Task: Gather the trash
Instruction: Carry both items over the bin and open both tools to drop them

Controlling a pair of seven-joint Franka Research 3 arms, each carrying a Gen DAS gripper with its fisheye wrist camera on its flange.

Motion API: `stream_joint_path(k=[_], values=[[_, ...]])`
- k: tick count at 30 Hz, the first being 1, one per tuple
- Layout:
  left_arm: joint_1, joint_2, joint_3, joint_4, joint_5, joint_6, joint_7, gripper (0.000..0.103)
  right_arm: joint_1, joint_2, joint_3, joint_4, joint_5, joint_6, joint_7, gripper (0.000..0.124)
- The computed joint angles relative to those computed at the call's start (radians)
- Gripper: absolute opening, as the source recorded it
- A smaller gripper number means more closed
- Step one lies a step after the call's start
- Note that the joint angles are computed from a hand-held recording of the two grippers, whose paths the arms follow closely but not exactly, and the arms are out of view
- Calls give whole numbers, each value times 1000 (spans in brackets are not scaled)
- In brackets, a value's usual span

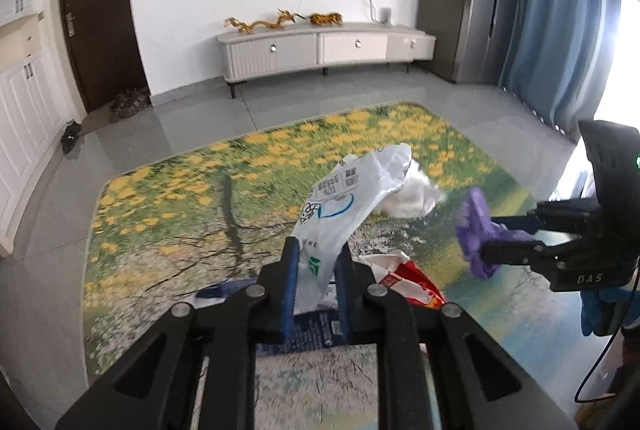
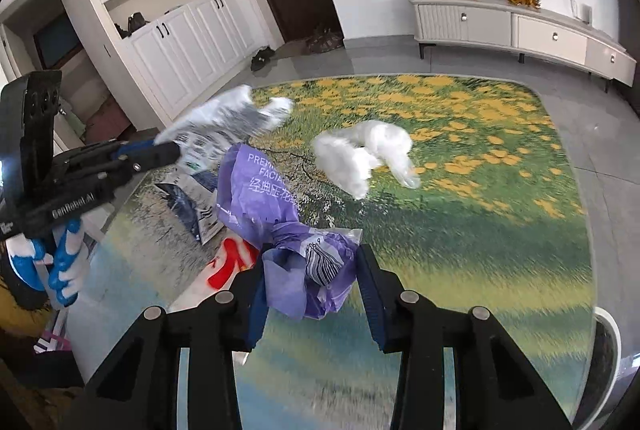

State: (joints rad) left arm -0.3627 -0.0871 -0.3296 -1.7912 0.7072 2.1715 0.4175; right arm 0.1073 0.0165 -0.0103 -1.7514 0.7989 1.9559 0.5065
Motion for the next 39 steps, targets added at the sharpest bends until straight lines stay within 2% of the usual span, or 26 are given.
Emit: stream_joint_path(k=[12,23,31,39], values=[[-6,-154,-75,-50,78,-100,-164,14,-31,-150,-59,-93,52,6,-27,38],[0,-200,-126,-52,95,-141,-234,13,-49,-220,-110,-140,88,-2,-48,38],[-13,-136,-139,22,123,-139,-233,12,-67,-218,-132,-148,104,-8,-57,38],[-76,40,-107,204,163,-95,-178,12,-112,-178,-154,-126,134,4,-62,38]])
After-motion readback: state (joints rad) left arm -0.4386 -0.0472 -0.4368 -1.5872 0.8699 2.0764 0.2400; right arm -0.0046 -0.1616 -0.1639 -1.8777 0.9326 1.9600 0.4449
